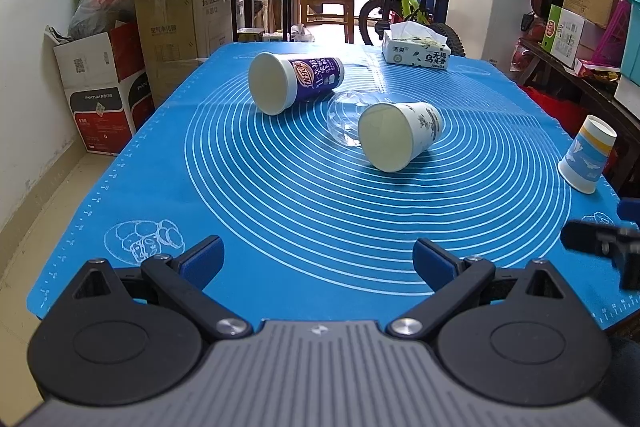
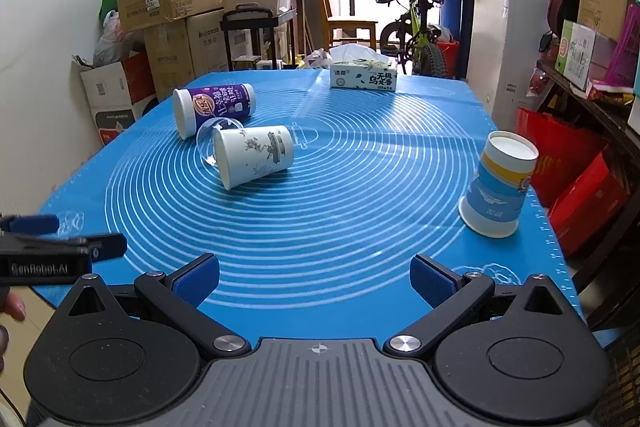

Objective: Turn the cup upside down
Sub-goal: 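Reach the right gripper to the white printed cup and grasp its body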

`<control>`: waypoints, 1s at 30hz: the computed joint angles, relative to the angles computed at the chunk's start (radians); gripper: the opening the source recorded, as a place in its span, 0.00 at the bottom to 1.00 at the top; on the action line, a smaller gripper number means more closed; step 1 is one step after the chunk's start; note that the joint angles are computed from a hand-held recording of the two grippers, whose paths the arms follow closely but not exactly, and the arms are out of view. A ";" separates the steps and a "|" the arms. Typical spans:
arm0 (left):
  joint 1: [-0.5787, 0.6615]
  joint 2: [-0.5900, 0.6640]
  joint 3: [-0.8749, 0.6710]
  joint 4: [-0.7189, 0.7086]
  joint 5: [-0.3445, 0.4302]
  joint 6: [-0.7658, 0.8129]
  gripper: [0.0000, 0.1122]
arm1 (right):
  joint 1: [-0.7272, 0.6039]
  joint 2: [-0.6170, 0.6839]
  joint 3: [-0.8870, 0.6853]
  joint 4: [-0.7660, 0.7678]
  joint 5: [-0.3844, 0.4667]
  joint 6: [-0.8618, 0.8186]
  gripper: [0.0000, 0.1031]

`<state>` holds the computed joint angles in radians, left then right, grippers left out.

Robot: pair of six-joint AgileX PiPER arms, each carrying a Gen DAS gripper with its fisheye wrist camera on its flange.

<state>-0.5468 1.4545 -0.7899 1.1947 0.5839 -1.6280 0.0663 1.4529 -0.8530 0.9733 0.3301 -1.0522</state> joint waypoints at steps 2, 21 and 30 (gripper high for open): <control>0.002 0.008 -0.001 0.015 0.002 -0.013 0.89 | 0.002 0.048 -0.066 -0.025 0.033 0.059 1.00; 0.234 0.110 -0.106 -0.021 -0.125 0.122 0.89 | 0.075 0.801 -1.200 -0.414 0.546 1.054 0.87; 0.283 0.133 -0.118 -0.045 -0.164 0.151 0.89 | 0.067 1.072 -1.626 -0.383 0.829 1.254 0.73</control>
